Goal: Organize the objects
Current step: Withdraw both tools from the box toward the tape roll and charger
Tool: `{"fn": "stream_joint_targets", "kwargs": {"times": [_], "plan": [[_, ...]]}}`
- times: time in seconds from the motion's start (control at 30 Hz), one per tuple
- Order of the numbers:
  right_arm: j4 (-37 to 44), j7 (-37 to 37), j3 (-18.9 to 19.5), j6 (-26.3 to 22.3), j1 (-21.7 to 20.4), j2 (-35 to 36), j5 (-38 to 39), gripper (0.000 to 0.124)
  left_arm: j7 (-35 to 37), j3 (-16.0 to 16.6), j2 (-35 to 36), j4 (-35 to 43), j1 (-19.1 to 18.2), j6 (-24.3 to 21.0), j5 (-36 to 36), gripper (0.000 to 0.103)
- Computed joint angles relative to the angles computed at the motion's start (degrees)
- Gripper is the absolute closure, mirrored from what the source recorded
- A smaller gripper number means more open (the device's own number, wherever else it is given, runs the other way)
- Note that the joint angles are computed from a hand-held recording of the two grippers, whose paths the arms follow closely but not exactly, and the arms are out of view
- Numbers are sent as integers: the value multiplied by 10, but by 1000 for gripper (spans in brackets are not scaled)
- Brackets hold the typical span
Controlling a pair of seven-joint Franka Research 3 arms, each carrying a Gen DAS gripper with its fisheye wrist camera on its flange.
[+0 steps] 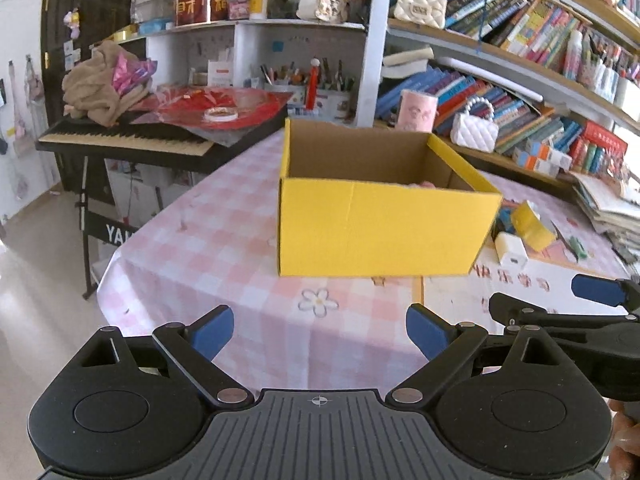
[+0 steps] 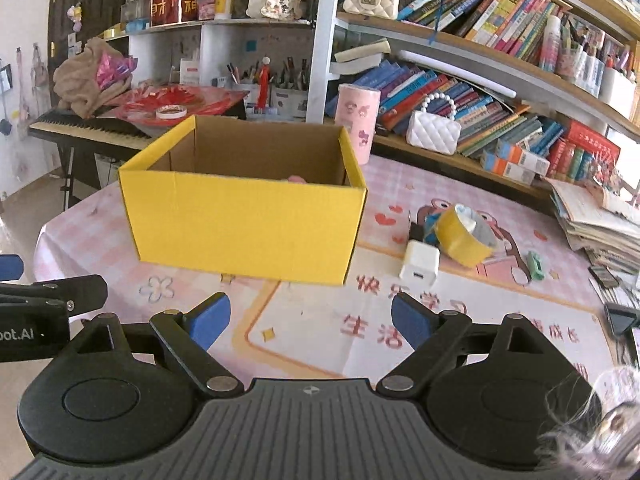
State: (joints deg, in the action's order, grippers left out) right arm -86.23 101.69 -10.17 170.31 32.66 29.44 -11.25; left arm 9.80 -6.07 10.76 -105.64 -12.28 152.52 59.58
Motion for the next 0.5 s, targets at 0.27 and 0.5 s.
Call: {"fn": "stream_joint_targets", "kwargs": {"times": [0.27, 0.5], "plan": [[-77, 79, -48, 10, 35, -47, -37, 32, 49, -11, -9, -20, -1, 17, -31, 8], [-123, 179, -80, 5, 53, -80, -117, 31, 87, -15, -4, -24, -5, 40, -61, 8]]}}
